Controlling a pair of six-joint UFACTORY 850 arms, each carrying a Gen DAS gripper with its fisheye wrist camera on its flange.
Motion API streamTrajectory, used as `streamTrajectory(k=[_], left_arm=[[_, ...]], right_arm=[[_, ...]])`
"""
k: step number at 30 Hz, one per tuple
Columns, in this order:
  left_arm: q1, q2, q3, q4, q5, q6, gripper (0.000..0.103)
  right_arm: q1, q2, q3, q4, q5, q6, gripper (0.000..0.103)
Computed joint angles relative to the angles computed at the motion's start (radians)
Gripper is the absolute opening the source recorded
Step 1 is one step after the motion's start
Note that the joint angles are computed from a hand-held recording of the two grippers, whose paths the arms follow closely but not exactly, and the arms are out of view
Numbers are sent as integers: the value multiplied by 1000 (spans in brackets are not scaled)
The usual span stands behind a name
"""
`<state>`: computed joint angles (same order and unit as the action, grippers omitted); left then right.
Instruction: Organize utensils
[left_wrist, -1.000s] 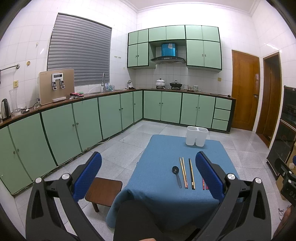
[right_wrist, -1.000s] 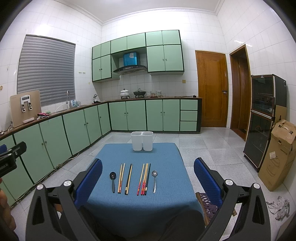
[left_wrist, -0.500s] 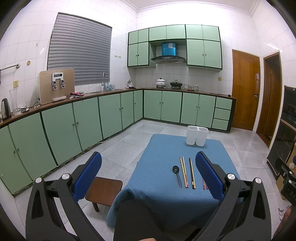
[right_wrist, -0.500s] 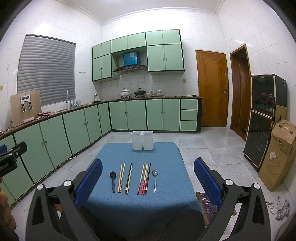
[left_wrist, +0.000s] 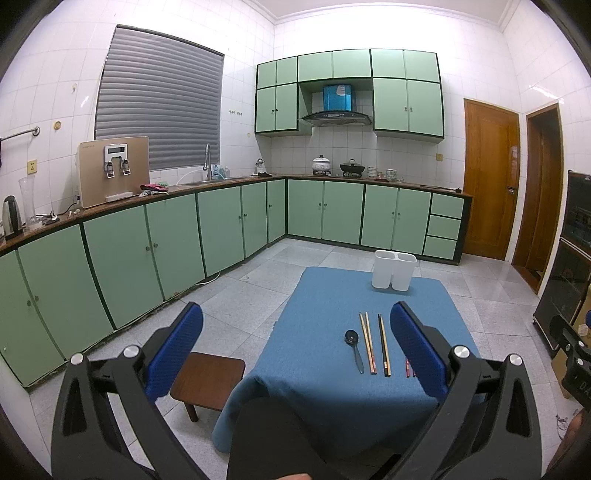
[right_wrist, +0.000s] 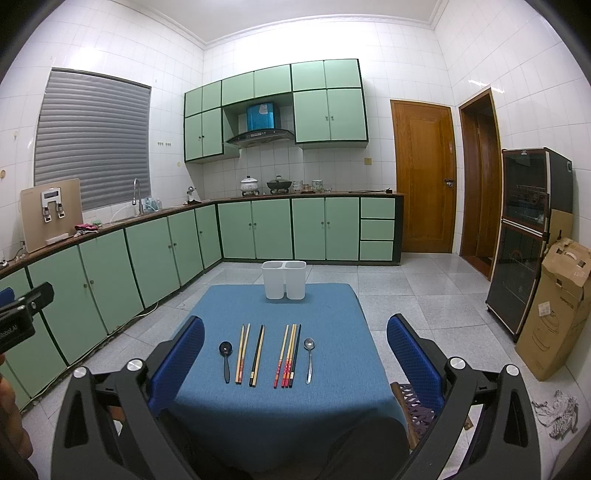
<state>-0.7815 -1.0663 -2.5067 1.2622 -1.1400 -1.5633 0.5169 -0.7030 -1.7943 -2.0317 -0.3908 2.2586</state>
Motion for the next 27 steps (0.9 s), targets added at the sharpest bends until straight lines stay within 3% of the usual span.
streamTrajectory(k=[27], left_arm=[[6, 29, 69, 11, 20, -35, 98]], right_arm=[[-3, -13, -14, 14, 3, -12, 97]])
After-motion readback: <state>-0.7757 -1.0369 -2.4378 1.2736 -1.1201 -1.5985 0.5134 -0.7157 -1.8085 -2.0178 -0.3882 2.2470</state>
